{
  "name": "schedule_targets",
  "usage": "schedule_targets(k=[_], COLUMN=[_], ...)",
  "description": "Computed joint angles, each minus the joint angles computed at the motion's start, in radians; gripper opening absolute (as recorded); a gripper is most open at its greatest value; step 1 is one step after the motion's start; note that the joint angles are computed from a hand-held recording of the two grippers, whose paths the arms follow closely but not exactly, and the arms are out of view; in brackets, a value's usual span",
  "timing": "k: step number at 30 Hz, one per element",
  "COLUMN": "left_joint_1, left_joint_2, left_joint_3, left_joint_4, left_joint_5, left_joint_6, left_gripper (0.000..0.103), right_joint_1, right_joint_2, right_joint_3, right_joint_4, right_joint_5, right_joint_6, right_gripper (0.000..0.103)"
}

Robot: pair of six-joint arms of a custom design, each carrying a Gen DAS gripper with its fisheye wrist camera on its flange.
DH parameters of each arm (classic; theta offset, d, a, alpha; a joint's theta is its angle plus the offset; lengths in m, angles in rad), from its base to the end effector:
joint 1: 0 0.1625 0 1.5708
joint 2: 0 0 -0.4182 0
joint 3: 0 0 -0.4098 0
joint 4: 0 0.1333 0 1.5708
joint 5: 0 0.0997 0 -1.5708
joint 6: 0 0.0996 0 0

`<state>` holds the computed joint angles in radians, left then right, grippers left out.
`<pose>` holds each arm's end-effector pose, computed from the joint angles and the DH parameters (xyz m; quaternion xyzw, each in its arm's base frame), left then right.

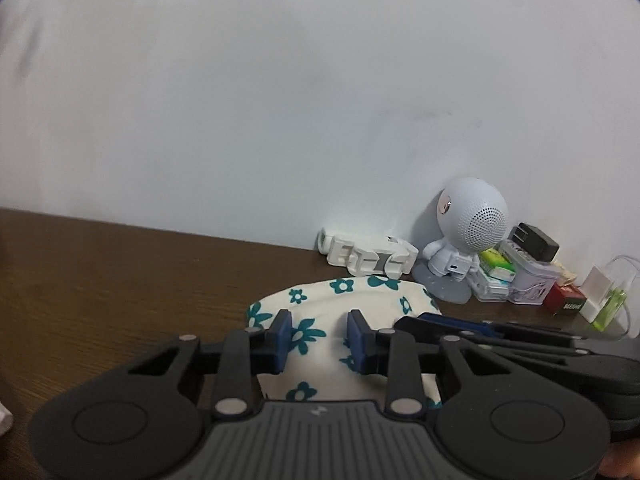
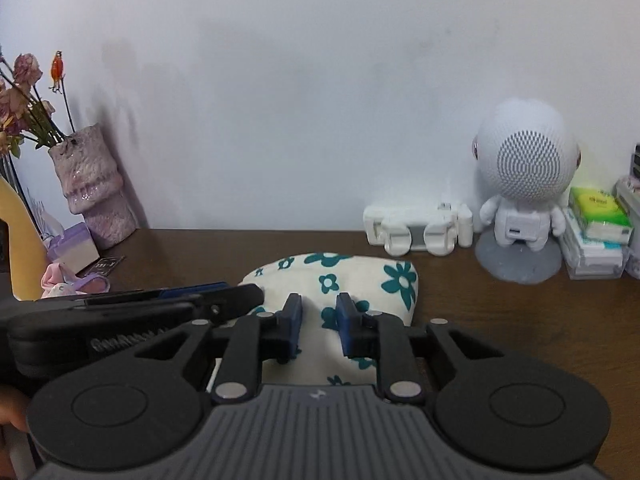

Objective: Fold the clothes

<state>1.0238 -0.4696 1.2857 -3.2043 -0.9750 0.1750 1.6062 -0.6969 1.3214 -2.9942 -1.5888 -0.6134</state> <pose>-0.2452 -0.7663 0.0695 0.2007 0.8619 -0.4232 0.1944 0.1595 -0.7889 0.1933 0.2903 -0.8743 0.3704 0.1188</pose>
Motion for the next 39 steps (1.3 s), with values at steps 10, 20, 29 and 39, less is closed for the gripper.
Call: schedule_targets(k=[10, 20, 29, 39], left_joint_1=[-0.040, -0.138, -0.237, -0.378], left_joint_2=[0.014, -0.025, -0.110, -0.216], left_joint_3=[0.032, 0.206, 0.453, 0.741], left_joint_4=[-0.157, -0.462, -0.483, -0.350], left_joint_5=[0.064, 0.298, 0.437, 0.569], left_joint_6=[0.120, 0.230, 0.092, -0.195], left_gripper=[0.046, 0.103, 0.103, 0.103], right_joint_1=[-0.004, -0.001, -0.001, 0.018], right_joint_2=[-0.039, -0.136, -0.283, -0.450], right_joint_3=[0.063, 0.212, 0.468, 0.755], right_joint_4=[-0.052, -0.205, -0.326, -0.435], right_joint_5=[0.057, 0.083, 0.059, -0.087], right_joint_6=[-0.003, 0.030, -0.008, 0.003], right_gripper=[0.033, 0.103, 0.103, 0.103])
